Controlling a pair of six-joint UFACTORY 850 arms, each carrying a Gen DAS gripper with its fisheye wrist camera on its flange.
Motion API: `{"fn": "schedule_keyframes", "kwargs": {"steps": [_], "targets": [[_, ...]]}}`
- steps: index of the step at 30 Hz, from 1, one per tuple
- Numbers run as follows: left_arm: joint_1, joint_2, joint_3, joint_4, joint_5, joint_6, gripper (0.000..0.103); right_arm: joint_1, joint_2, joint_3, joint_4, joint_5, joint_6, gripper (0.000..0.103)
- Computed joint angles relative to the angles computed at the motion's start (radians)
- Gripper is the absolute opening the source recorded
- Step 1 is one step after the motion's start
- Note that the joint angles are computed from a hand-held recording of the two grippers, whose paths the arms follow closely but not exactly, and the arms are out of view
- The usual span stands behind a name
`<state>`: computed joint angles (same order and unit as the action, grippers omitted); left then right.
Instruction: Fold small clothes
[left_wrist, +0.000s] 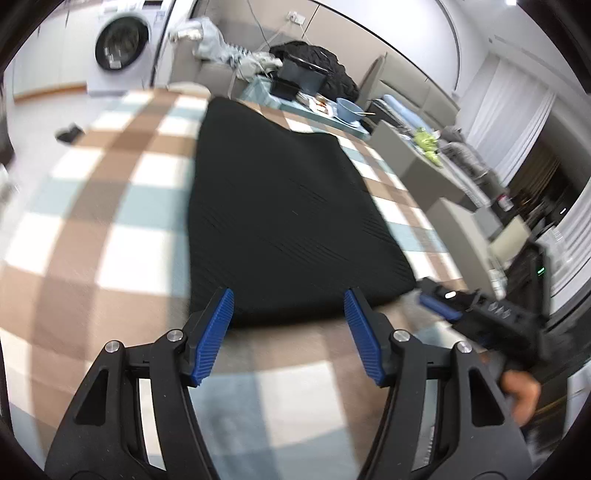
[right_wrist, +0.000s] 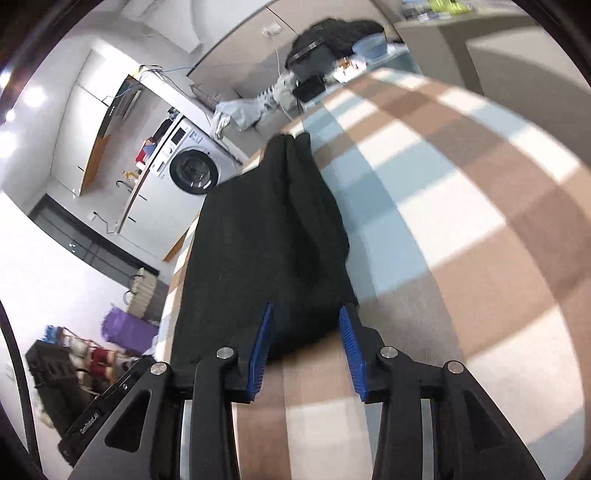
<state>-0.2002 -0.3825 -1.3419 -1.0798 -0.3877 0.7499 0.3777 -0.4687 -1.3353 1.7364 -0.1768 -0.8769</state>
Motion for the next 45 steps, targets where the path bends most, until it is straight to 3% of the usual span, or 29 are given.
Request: {"fn": "schedule_keyframes", "kwargs": {"steps": [2,5,8,13,17,20,21,24,26,31,33,35,41,45], "targets": [[0.005,-0.008,0.004,-0.07,-0.074,0.046,0.059,0.006,0.0,0.003,-0.008,-0.025,-0.007,0.038],[0.013,-0.043,-0.004,-0.152,-0.177,0.083,0.059,0.014,-0.01,0.002,0.115,-0.096,-0.143,0.038],[0.02,-0.089,-0.03,-0.215,-0.236,0.063,0.059,0.025,-0.031,-0.028,0.029,-0.096,-0.081,0.039],[0.028,-0.121,-0.056,-0.296,-0.24,0.058,0.059,0.021,-0.033,-0.032,0.038,-0.117,-0.09,0.039],[0.043,-0.149,-0.069,-0.404,-0.297,0.098,0.059,0.013,-0.036,-0.03,0.083,-0.158,-0.11,0.039],[0.039,-0.198,-0.119,-0.342,-0.322,-0.034,0.045,0.012,-0.047,-0.045,0.076,-0.183,-0.095,0.039],[0.039,-0.214,-0.131,-0.328,-0.33,-0.078,0.032,0.014,-0.053,-0.054,0.063,-0.188,-0.083,0.039],[0.033,-0.231,-0.142,-0.318,-0.316,-0.158,0.008,0.018,-0.071,-0.08,0.023,-0.191,-0.04,0.039],[0.03,-0.226,-0.131,-0.357,-0.31,-0.138,0.004,0.019,-0.079,-0.09,0.004,-0.195,-0.014,0.039],[0.028,-0.209,-0.127,-0.433,-0.321,-0.062,0.003,0.022,-0.094,-0.108,-0.02,-0.212,0.019,0.039],[0.027,-0.21,-0.136,-0.432,-0.32,-0.064,0.003,0.015,-0.11,-0.114,0.059,-0.258,-0.03,0.04],[0.028,-0.214,-0.145,-0.432,-0.326,-0.081,0.003,0.008,-0.125,-0.118,0.147,-0.286,-0.071,0.048],[0.037,-0.216,-0.138,-0.423,-0.341,-0.086,0.003,0.008,-0.154,-0.142,0.282,-0.219,-0.115,0.051],[0.047,-0.216,-0.131,-0.403,-0.348,-0.096,0.003,0.008,-0.149,-0.15,0.305,-0.144,-0.14,0.031]]}}
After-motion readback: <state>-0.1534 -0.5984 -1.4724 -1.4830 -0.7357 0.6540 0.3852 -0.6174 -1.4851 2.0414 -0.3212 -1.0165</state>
